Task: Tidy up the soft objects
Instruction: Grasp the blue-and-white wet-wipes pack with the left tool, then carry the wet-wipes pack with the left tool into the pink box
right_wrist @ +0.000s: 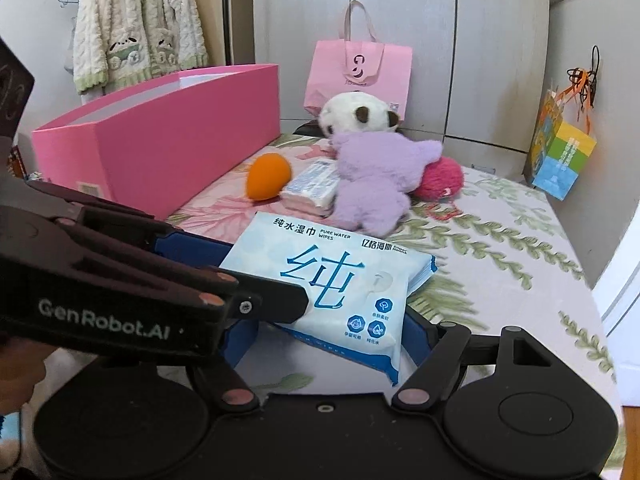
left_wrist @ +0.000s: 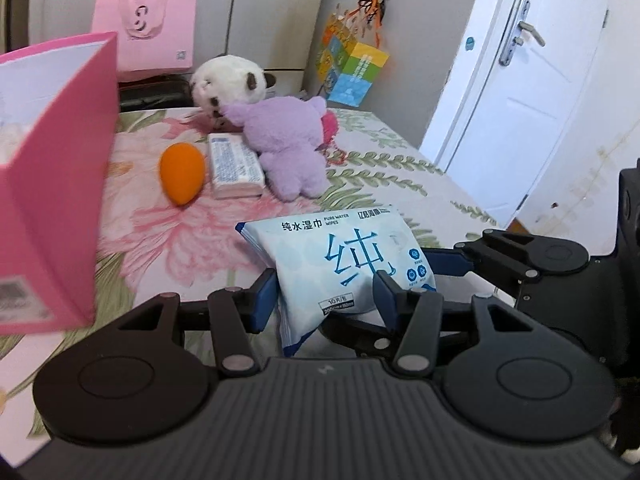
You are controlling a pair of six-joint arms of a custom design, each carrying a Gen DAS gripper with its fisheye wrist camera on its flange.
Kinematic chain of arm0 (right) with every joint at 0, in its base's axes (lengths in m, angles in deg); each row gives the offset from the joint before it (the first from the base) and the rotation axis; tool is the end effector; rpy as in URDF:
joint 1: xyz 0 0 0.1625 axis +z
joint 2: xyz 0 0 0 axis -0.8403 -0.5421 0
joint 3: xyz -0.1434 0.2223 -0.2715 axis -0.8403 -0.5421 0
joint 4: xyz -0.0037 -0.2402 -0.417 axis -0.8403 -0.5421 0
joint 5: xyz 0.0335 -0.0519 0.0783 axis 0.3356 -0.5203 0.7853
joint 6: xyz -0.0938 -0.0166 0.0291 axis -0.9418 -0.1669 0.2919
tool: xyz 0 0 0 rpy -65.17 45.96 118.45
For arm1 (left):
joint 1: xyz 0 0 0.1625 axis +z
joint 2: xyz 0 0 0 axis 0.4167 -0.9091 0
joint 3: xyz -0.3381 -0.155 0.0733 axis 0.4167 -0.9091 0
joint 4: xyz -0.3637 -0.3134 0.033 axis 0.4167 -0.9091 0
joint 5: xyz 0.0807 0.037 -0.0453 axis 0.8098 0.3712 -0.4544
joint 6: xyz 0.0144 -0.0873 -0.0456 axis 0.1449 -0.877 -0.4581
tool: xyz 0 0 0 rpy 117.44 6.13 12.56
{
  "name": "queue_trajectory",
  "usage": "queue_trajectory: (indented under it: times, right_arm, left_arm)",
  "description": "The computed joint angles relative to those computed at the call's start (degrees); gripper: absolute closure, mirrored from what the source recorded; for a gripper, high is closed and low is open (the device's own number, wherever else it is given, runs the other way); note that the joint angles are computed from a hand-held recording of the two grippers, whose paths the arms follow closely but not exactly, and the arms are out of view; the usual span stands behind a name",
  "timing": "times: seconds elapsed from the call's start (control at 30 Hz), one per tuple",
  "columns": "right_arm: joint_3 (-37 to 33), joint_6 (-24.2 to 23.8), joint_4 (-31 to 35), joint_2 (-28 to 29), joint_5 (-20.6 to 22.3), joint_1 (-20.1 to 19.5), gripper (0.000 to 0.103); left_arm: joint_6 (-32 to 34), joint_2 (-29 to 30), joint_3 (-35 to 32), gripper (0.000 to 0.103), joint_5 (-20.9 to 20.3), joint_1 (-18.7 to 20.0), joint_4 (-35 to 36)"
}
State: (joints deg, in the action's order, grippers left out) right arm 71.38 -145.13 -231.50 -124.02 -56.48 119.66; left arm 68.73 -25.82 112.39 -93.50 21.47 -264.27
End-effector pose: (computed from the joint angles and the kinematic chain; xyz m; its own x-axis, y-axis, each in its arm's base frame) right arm -0.0706 -0.4442 0.1403 -0.6844 -0.2887 0.6695 -0.6728 0.6040 -0.4273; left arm -0.2112 -0.4780 -0.1065 -0.7440 0.5054 -0.4370 0.6640 0.6324 -0.3991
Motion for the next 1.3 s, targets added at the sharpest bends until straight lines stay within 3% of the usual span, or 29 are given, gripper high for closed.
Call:
queue_trajectory:
  times: [0.33, 0.57, 0.87, 1.13, 1.3]
  right_arm:
    - [3.47, 3.96, 3.51, -3.13, -3.24, 2.61, 0.024]
    - [5.14, -0.27, 5.54, -5.72, -7.71, 8.24, 0.024]
    - [6.60, -4.51, 8.85, -8.80, -14.47, 16.60, 0.024]
    - [6.86, -6.17, 8.07, -8.83, -15.64, 22.81, 0.024]
    - [4.70, -6.96, 6.02, -6.05, -15.71, 26.59, 0.024]
  left_arm:
    - [-2.34, -5.97, 6.57, 0.054, 4.51, -3.43, 1.43]
    - [-4.08, -13.86, 12.03, 0.055, 5.12, -4.89, 4.72]
    - [-7.58, -26.48, 17.27, 0.055, 7.53, -7.94, 18.13]
    - [-8.88, -36.68, 21.58, 0.055, 10.92, -10.56, 23.62]
    - [-6.68, -40.67, 22.03, 0.053, 11.92, -9.96, 22.98]
